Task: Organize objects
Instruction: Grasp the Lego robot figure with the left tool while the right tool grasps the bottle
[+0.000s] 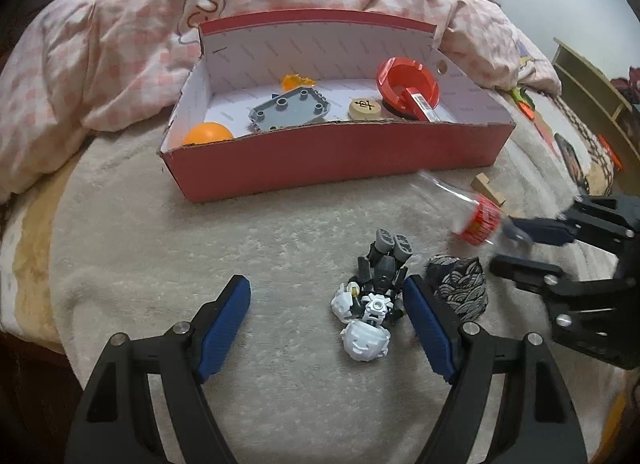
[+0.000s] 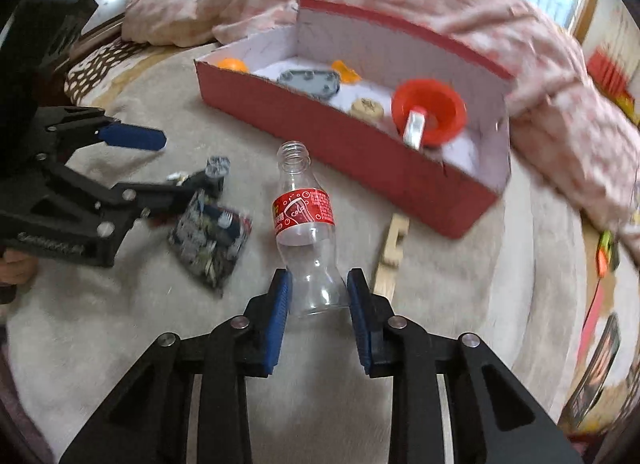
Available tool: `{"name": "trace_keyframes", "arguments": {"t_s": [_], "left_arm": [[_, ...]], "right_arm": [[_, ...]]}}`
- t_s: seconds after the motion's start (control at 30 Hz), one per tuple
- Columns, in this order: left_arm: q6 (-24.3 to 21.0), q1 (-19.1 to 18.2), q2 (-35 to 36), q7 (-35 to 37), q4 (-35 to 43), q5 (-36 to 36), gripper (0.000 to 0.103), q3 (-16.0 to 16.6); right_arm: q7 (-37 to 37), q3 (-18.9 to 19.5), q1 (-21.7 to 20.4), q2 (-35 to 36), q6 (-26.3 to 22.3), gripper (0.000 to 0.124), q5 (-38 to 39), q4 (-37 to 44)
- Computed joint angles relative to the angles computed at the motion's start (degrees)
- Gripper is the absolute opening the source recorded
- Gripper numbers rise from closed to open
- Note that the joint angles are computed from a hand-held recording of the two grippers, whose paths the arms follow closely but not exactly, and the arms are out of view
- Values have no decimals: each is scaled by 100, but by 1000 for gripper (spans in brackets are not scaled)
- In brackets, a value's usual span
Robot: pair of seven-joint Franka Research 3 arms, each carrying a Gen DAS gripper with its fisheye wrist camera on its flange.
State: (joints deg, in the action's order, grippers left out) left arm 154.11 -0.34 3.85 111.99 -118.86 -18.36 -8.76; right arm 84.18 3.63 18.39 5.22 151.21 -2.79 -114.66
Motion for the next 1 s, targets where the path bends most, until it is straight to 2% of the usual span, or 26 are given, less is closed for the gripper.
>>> {"name": "trace_keyframes", "arguments": {"t_s": [0.1,0.17,0.2,0.37,0.67,0.73,0.8,0.9,1.0], "left_arm": [[-112,-6,16,104,16,-8,79,-20],[-197,-48,74,43,44,216,79,-22],[-55,-70,57,5,-26,343,79,-25],[-112,-6,119,123,52,107,79,-41],[103,13,177,180,31,67,79,-101],[154,16,162,198,5,48,75,-112],[210,17,117,292,-45,-13,59,-128],[264,0,49,393,-110,-102,40,-127],[206,-1,38,419,-95,-249,40,-104]], "right_arm": [[-191,37,-24,-45,-150,30,281,-14],[-133,27,6,11,-153,30,131,55],[-84,21,30,64,-140,31,21,111],[18,-25,127,351,-69,34,-294,388],[-6,-48,117,617,301,37,267,544],[-11,-36,96,606,399,37,441,494],[48,-45,94,562,510,32,551,406],[241,-89,137,499,644,32,496,290],[338,-85,138,396,749,32,496,142]]}}
